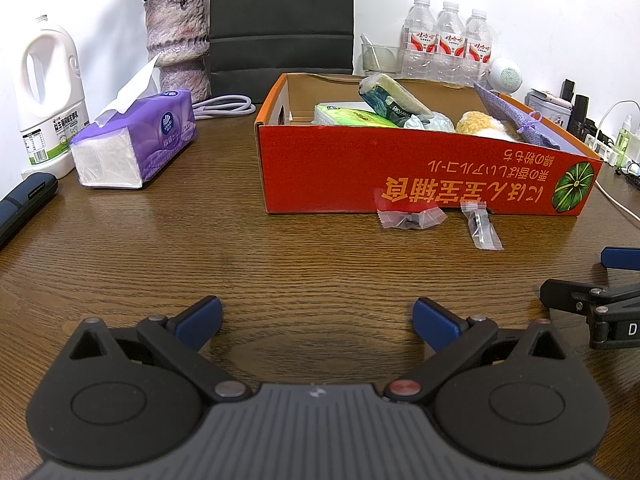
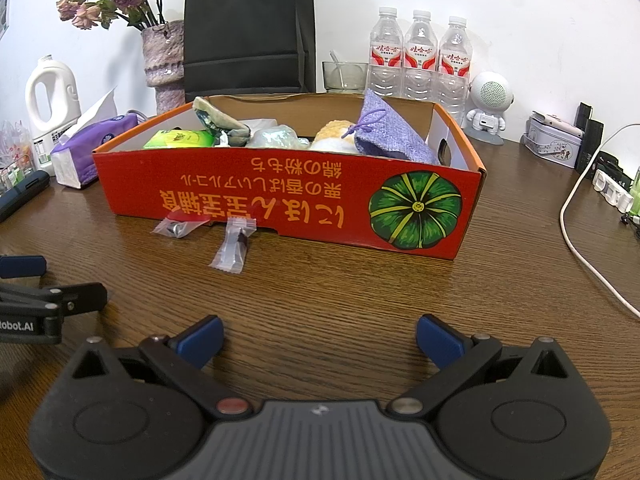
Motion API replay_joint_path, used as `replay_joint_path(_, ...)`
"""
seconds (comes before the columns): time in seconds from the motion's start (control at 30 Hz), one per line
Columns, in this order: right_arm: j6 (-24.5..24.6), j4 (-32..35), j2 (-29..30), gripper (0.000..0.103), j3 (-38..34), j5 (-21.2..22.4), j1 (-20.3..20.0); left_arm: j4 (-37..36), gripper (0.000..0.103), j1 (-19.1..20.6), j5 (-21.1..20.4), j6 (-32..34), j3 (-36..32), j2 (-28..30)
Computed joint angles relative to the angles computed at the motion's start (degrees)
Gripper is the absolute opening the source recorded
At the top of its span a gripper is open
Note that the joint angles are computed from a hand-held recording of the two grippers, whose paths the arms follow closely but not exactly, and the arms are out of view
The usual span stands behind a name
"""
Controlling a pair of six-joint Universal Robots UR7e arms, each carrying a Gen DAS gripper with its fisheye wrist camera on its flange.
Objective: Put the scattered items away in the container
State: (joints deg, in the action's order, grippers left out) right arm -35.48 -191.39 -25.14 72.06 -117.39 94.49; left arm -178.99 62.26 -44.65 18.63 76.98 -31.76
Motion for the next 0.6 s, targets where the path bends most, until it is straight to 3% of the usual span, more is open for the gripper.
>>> replay_joint_path(0.2, 0.23, -0.29, -0.05, 0.103, 0.00, -0.02, -0.08, -0.02, 0.103, 0.01, -0.02, 0.02, 0.00, 0.00)
replay_joint_path(0.43, 1.10, 2.53, 1.84, 0.087, -4.64, 1.30, 0.26, -0.05, 0.103, 0.02, -0.05, 0.05, 0.02, -0.03)
replay_joint_path(0.6, 2.13, 7.18, 4.58, 0.082, -10.77, 3.16, 1.22, -0.99, 0.103, 0.25, -0.84, 0.89, 0.11, -0.19)
